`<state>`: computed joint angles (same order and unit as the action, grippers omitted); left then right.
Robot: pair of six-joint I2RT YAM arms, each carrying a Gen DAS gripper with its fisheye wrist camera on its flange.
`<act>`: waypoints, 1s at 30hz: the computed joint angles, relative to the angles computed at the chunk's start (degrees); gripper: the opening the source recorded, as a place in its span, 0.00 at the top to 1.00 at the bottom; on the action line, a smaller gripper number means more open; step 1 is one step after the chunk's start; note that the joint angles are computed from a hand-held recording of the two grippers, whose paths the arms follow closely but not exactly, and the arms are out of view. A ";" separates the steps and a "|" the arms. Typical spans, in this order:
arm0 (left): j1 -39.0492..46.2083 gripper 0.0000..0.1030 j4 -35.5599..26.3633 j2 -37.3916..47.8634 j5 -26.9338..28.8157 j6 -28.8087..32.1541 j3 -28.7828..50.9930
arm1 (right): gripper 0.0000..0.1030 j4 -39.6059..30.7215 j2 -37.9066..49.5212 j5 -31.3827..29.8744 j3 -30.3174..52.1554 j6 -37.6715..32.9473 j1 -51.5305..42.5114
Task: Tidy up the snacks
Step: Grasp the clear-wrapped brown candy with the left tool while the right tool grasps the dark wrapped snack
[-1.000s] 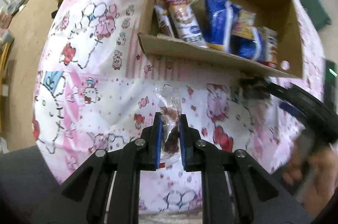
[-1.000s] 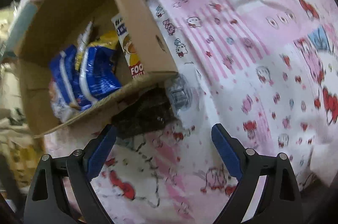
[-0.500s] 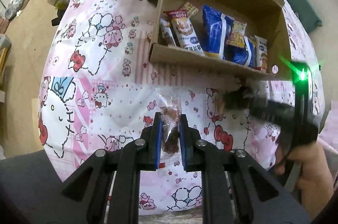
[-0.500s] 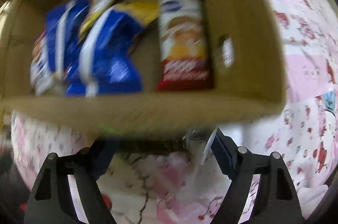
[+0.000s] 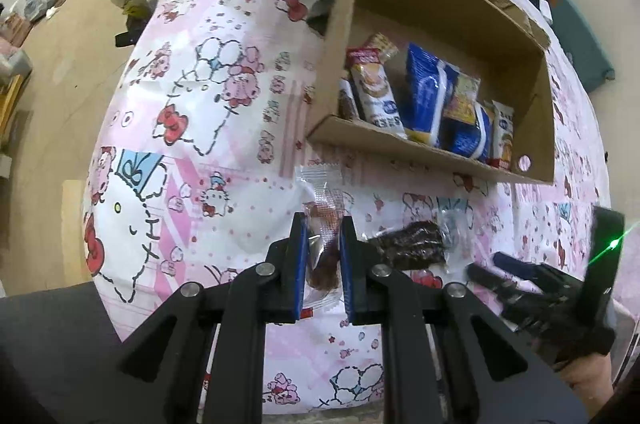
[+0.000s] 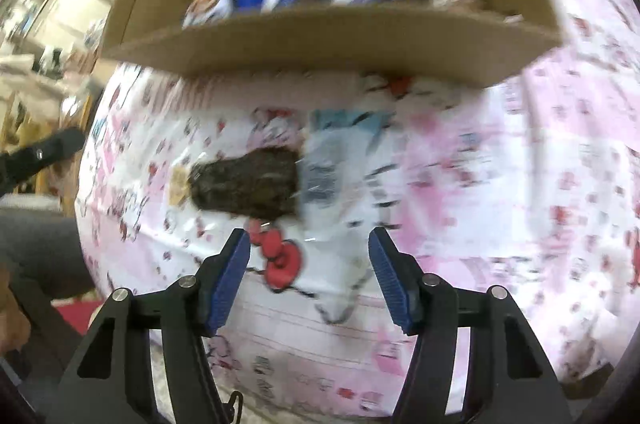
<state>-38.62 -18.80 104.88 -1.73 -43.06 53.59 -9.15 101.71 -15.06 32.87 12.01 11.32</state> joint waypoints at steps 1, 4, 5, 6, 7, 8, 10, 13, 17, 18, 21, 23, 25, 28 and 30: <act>0.29 0.88 0.07 0.01 0.11 -0.22 -0.09 | 0.38 -0.14 -0.69 0.23 -0.14 0.80 -1.97; 0.87 0.88 0.27 0.09 0.44 -0.71 -0.15 | 0.36 2.12 1.93 -3.64 0.20 3.99 -7.01; 0.95 0.88 0.36 0.01 0.35 -0.88 -0.19 | 0.36 2.20 3.69 -5.24 1.37 6.08 -7.08; 1.00 0.88 0.39 -0.03 0.31 -0.98 -0.15 | 0.36 2.52 6.14 -8.54 2.12 8.84 -8.08; 1.02 0.88 0.50 -0.02 0.33 -1.02 -0.18 | 0.36 2.81 7.89 -10.85 2.65 10.95 -8.82; 1.08 0.88 0.55 0.03 0.40 -1.10 -0.11 | 0.36 4.34 9.17 -13.03 2.06 13.98 -8.45; 1.16 0.88 0.63 0.10 0.56 -1.27 0.05 | 0.36 8.83 11.12 -15.68 1.01 20.72 -6.22; 1.15 0.88 0.74 -0.11 0.09 -1.16 0.17 | 0.36 13.14 12.70 -11.63 1.43 24.90 -1.69; 1.51 0.88 0.89 -0.28 -0.24 -1.24 -0.20 | 0.73 15.05 14.47 -8.38 2.55 24.65 -1.30; 1.69 0.88 1.03 -0.27 0.17 -1.46 -0.30 | 0.83 15.81 14.99 -10.42 2.45 23.76 -2.37; 1.68 0.88 1.33 -0.21 0.89 -1.67 -0.13 | 0.98 16.48 14.06 -12.40 0.84 21.47 -4.80; 1.15 0.88 1.24 -0.45 0.02 -1.34 0.20 | 0.99 17.75 10.99 -13.66 -1.54 20.85 -5.27; 0.79 0.88 1.33 -0.77 -0.52 -0.96 0.22 | 1.00 16.88 4.15 -14.63 -4.43 18.78 -5.92; 0.61 0.88 1.17 -1.11 -1.19 -0.83 0.10 | 1.00 13.91 -7.77 -14.86 -7.66 17.77 -5.22; 0.70 0.88 1.33 -1.55 -1.17 -1.14 -0.30 | 1.00 10.29 -15.79 -14.15 -8.76 17.18 -4.63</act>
<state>-37.91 -17.48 103.32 -2.90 -44.20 53.29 1.14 85.91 -29.21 24.11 29.19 6.69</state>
